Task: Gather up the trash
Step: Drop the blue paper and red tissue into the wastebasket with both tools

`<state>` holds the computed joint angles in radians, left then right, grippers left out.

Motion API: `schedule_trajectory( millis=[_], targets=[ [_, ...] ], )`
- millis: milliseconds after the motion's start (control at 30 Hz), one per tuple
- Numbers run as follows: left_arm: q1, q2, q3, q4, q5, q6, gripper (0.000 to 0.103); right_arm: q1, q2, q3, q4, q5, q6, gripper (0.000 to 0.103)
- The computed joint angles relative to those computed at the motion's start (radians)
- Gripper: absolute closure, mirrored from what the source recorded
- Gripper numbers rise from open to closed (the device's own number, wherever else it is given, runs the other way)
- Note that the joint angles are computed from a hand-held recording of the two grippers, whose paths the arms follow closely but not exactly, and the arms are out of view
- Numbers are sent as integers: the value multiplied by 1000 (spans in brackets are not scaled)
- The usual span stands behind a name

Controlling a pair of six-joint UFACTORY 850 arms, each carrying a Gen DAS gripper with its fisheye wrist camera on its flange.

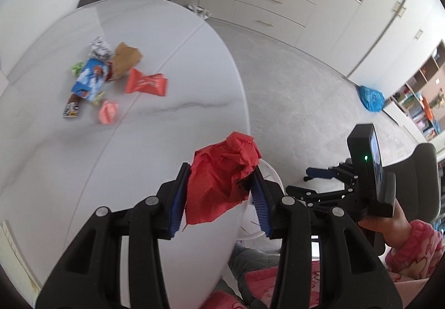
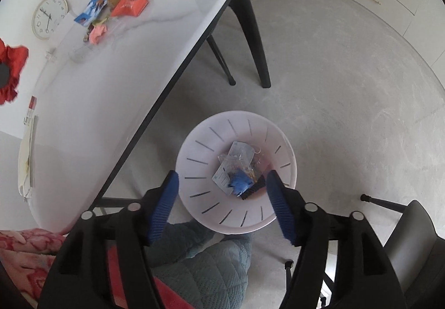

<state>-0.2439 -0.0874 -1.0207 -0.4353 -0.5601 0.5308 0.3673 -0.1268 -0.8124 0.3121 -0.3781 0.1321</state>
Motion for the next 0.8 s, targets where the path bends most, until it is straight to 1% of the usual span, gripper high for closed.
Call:
schedule_trajectory(
  millis=[67,167,333,433,467,500,533,567,600,700,800],
  targets=[
    [-31,3,8,22,7,-17,61,-4,33,6,-91,1,94,22],
    [-70,-4,14,25,8,-20,61,-22,91,21,-223,-8,222,18],
    [-117,-26,13,13,-9,-23,61,-68,176,36,-370,-29,336,12],
    [-135,-40,12,12,-14,-31,57,-96,207,39,-417,-29,372,11],
    [-142,-44,12,16,-13,-41,52,-101,218,43,-446,-24,400,11],
    [-147,-45,13,20,-10,-51,43,-105,227,48,-466,-19,418,10],
    [-152,-45,15,25,-5,-62,37,-112,236,51,-481,-15,430,9],
    [-154,-43,17,26,-2,-66,27,-116,241,52,-497,-13,445,8],
    [-156,-40,20,23,3,-66,21,-116,243,52,-515,-11,466,8],
    [-162,-27,27,52,25,-95,11,-123,248,52,-506,-8,458,8],
    [-160,-17,27,93,45,-139,8,-119,246,46,-507,-6,458,8]
  ],
)
